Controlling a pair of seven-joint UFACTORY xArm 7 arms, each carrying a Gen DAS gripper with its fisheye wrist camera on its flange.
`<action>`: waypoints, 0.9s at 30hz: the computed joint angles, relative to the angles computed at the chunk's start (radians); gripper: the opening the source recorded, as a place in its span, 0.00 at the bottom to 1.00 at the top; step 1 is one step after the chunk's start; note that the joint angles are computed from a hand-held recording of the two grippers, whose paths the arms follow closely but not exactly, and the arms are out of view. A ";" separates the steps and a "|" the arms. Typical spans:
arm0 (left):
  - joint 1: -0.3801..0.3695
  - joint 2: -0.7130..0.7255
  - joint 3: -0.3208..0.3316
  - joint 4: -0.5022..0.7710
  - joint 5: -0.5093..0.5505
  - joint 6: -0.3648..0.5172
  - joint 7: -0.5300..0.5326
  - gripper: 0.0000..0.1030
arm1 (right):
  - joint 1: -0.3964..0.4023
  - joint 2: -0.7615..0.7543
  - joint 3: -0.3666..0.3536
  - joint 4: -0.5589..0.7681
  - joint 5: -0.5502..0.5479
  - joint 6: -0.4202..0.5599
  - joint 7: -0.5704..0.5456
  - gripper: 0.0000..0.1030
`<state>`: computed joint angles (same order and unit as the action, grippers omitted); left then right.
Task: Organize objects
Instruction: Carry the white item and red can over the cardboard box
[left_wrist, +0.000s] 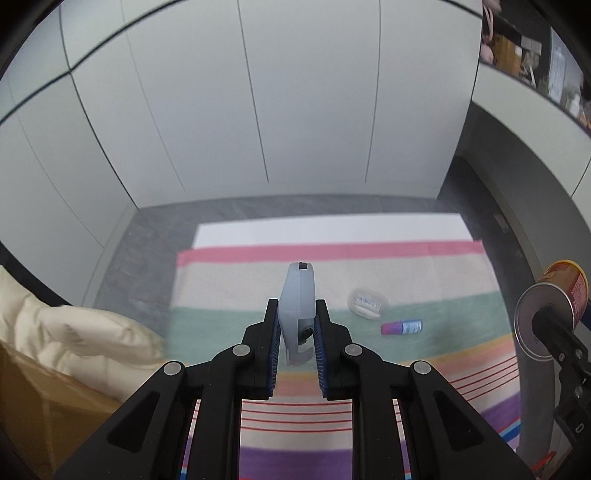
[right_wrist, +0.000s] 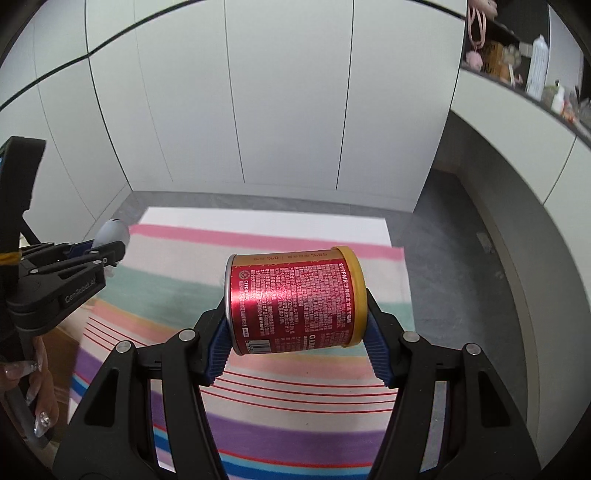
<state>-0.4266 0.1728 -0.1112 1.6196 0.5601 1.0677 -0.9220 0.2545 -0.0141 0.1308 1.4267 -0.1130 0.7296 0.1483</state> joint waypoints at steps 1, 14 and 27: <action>0.001 -0.020 0.001 -0.007 0.001 0.008 0.006 0.17 | 0.003 0.001 0.003 0.019 -0.013 0.016 0.009 0.62; 0.021 -0.160 -0.066 0.004 0.004 0.125 0.048 0.17 | 0.029 -0.055 0.027 0.129 -0.022 0.113 0.004 0.62; 0.022 -0.249 -0.124 -0.025 0.024 0.193 0.048 0.17 | 0.022 -0.171 0.037 0.057 -0.003 0.154 -0.003 0.62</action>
